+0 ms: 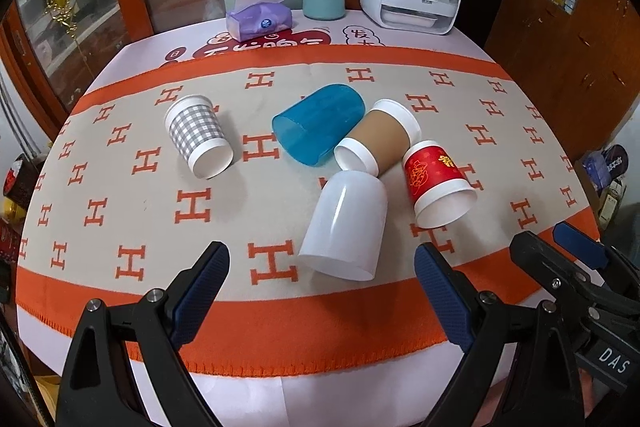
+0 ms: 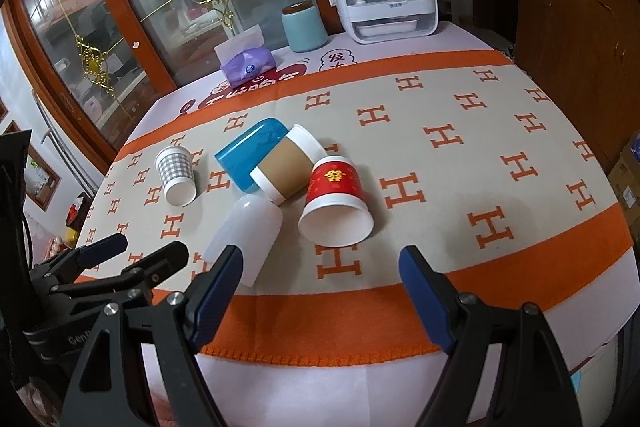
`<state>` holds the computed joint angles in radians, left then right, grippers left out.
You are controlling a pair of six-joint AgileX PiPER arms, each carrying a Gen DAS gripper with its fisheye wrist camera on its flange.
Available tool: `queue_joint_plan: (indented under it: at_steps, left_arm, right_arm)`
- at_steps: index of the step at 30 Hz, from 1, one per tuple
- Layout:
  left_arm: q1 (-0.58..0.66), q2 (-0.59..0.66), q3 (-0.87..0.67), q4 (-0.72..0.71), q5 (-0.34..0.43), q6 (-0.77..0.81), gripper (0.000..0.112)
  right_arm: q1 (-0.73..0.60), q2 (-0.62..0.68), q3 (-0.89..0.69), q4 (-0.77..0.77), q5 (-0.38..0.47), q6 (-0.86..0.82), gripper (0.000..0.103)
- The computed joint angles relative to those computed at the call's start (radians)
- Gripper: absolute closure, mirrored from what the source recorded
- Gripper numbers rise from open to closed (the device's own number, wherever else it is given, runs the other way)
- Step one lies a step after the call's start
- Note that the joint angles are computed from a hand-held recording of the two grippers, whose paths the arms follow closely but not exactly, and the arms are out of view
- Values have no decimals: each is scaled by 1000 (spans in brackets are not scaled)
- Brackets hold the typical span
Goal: Flip cup upside down
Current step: 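Move the left gripper toward the white plastic cup lying on its side, then close the left gripper around the body of the white cup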
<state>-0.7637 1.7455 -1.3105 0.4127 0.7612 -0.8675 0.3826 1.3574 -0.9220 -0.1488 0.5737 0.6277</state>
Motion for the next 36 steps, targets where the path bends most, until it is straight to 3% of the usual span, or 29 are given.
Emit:
queue_joint_plan:
  at_steps: [6,11,13,15,19,22,24,27,36]
  left_arm:
    - [2,38,-62,24,38,38,19]
    - [45,92,-137,-62,49,169,19]
    - [79,127,-182,-163,52,281,19]
    - [109,173,-246,-266,80,403,19]
    - [119,246,-346,-300,129,482,19]
    - [128,326,-442,-337,180,566,19]
    - [131,384,-515,-341,229,588,19]
    - [139,481,-628,-361,308,614,19]
    - [138,609,-750,-338,377,598,19]
  right_arm:
    - [-53,20,18,94,-28,-85,22]
    - [-85,41,24,134,-41,-135,22]
    - [-100,63,20,171,-39,-170,22]
    - [-124,89,17,230,-39,-227,22]
    - [-145,125,21,268,-58,-265,23]
    - [-163,160,16,322,-53,-316,29]
    - [-174,181,15,357,-49,-351,35]
    - [-187,206,15,389,-53,-383,36]
    - [-227,265,14,516,-57,-520,36]
